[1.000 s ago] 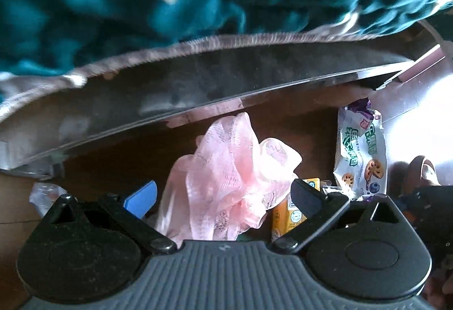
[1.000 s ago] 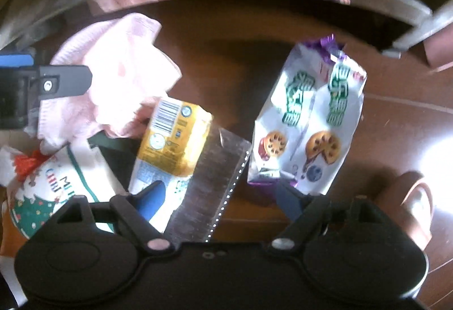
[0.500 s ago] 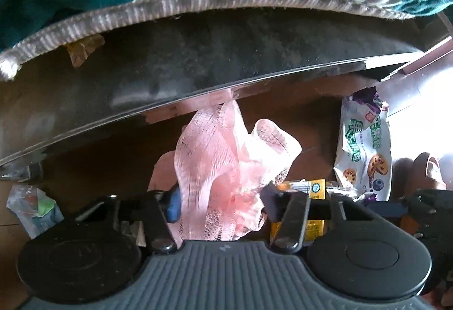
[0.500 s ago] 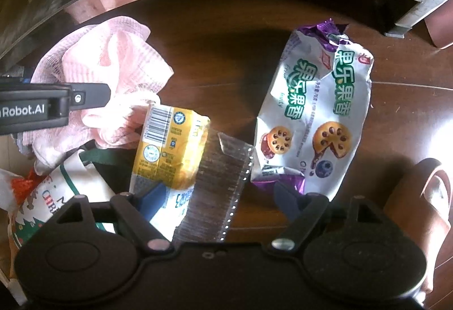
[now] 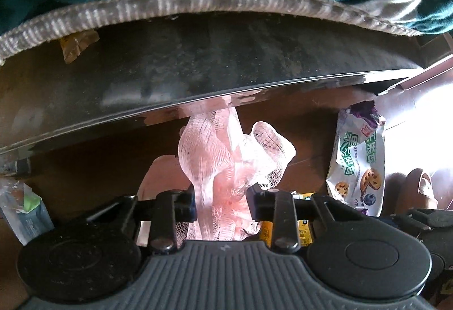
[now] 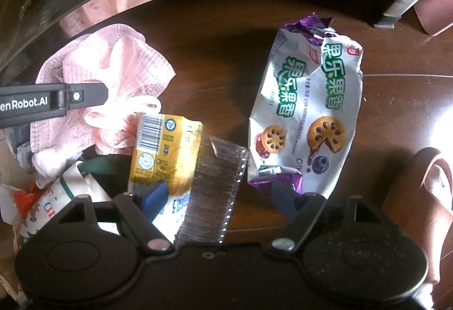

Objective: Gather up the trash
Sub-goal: 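Grasp the pink mesh bag with left tool while right tool grasps clear plastic tray, then lift both held items up toward the teal wastebasket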

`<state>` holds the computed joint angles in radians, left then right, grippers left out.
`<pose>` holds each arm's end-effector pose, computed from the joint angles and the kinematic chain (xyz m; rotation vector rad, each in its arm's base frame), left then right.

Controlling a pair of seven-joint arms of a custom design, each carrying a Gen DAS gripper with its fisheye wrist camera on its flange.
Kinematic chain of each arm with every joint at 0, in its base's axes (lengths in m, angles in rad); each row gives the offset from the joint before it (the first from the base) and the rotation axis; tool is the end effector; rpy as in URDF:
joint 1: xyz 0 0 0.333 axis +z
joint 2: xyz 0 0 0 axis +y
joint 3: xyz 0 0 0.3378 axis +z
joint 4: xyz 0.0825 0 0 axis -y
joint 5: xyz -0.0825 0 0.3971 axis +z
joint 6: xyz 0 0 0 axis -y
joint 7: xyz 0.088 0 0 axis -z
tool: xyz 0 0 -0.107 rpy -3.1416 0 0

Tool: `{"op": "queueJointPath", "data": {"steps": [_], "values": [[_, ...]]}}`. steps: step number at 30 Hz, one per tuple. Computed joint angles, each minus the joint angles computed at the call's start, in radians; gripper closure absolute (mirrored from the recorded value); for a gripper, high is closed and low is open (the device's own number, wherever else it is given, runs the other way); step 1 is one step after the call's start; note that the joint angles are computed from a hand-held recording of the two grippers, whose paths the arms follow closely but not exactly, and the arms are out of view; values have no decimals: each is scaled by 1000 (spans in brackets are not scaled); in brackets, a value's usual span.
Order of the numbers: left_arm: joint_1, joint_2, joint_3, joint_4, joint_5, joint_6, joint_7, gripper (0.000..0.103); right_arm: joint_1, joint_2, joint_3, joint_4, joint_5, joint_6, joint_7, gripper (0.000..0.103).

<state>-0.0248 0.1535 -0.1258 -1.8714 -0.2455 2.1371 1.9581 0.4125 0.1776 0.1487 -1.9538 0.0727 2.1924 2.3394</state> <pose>0.6179 -0.1010 0.4598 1.6722 -2.5635 0.3886 0.5214 0.3268 0.4095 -1.8800 2.4230 0.1203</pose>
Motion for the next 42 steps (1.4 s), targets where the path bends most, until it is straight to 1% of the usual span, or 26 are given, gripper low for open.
{"op": "queueJointPath", "data": {"steps": [2,3,4,5,6,11,13,18,20,22,25,29,33,36,42], "values": [[0,3,0,2,2,1,0,77,-1,-2,0,-2,5,3,2,29],[0,3,1,2,2,2,-1,78,-3,-4,0,-4,9,8,0,34],[0,3,1,1,2,3,0,80,-7,-8,2,-13,31,32,-8,41],[1,3,1,1,1,4,2,81,-13,-14,3,-17,57,44,-15,53],[1,3,1,-1,2,7,2,82,-12,-12,0,-11,55,40,-2,59],[5,-7,4,-8,-1,2,5,91,-8,-4,-2,37,21,-34,0,60],[9,-19,5,-15,-3,-3,11,94,-8,-2,0,59,23,-62,-7,60],[21,-72,14,-21,-18,-42,3,97,5,9,0,151,-30,-160,-35,60],[27,-99,18,-24,-26,-55,1,98,14,6,1,181,-49,-190,-31,60],[32,-127,22,-20,-19,-76,-6,98,25,5,2,219,-77,-245,-21,60],[41,-172,30,-6,-25,-107,-17,98,41,-14,5,261,-109,-292,-8,60],[53,-242,41,19,-35,-146,-14,98,62,-42,12,325,-157,-332,-9,60],[58,-328,50,16,-52,-149,-23,98,88,-73,22,392,-220,-357,-22,60],[67,-375,68,45,-72,-181,-32,98,108,-101,29,443,-281,-392,-16,60],[85,-473,114,120,-123,-218,12,98,135,-176,52,515,-384,-392,-37,60]]}}
